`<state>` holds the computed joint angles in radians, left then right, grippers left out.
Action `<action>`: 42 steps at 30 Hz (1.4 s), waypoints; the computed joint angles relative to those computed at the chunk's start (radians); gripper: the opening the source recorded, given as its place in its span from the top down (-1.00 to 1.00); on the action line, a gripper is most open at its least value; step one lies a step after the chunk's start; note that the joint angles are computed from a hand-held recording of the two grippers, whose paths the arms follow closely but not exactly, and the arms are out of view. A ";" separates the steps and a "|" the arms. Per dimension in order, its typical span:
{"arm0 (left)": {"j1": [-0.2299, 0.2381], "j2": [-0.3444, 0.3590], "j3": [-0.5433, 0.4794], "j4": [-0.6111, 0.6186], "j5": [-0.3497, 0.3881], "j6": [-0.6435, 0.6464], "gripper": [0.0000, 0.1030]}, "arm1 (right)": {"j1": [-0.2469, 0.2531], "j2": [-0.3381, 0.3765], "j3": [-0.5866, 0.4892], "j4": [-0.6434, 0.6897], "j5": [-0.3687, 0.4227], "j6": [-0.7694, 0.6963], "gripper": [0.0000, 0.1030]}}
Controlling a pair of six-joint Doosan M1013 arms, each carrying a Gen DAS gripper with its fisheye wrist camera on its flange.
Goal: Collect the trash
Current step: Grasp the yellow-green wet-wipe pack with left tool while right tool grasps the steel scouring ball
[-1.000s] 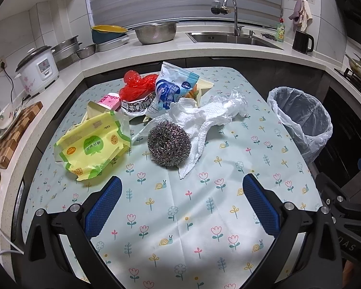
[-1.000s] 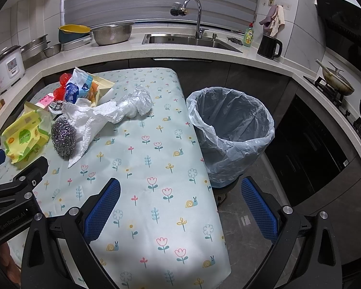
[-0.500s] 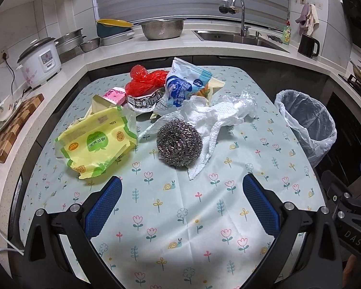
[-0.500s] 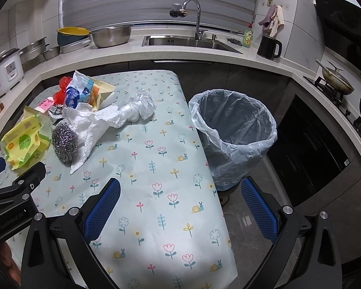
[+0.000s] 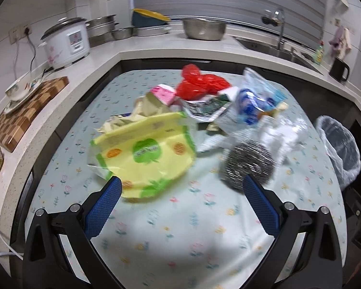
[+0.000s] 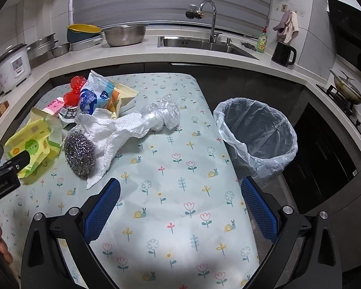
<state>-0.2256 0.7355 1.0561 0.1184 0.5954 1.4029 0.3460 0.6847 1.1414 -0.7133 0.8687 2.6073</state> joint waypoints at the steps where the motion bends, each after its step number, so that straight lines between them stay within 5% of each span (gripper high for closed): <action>1: 0.007 0.009 -0.013 0.018 0.005 -0.020 -0.87 | 0.001 0.009 -0.015 0.007 0.002 -0.013 -0.87; 8: 0.060 0.087 -0.127 0.026 0.081 -0.050 -0.87 | 0.002 0.074 -0.118 0.102 -0.003 -0.117 -0.87; 21: 0.106 0.177 -0.245 -0.187 0.159 0.117 -0.85 | 0.031 0.243 -0.402 0.207 0.017 -0.379 -0.82; 24: 0.109 0.184 -0.255 -0.225 0.157 0.157 -0.62 | 0.031 0.282 -0.463 0.230 0.050 -0.416 -0.82; 29: 0.114 0.192 -0.268 -0.269 0.182 0.202 -0.08 | 0.027 0.326 -0.530 0.296 0.110 -0.460 -0.58; 32: 0.115 0.179 -0.247 -0.285 0.170 0.224 0.20 | 0.029 0.331 -0.533 0.308 0.130 -0.473 -0.26; 34: 0.114 0.166 -0.226 -0.290 0.158 0.243 0.30 | 0.034 0.325 -0.517 0.284 0.130 -0.463 0.09; 39: 0.108 0.120 -0.157 -0.299 0.107 0.280 0.40 | 0.027 0.270 -0.427 0.312 0.052 -0.441 0.44; 42: 0.102 0.089 -0.116 -0.300 0.072 0.294 0.43 | 0.024 0.242 -0.384 0.311 0.024 -0.422 0.47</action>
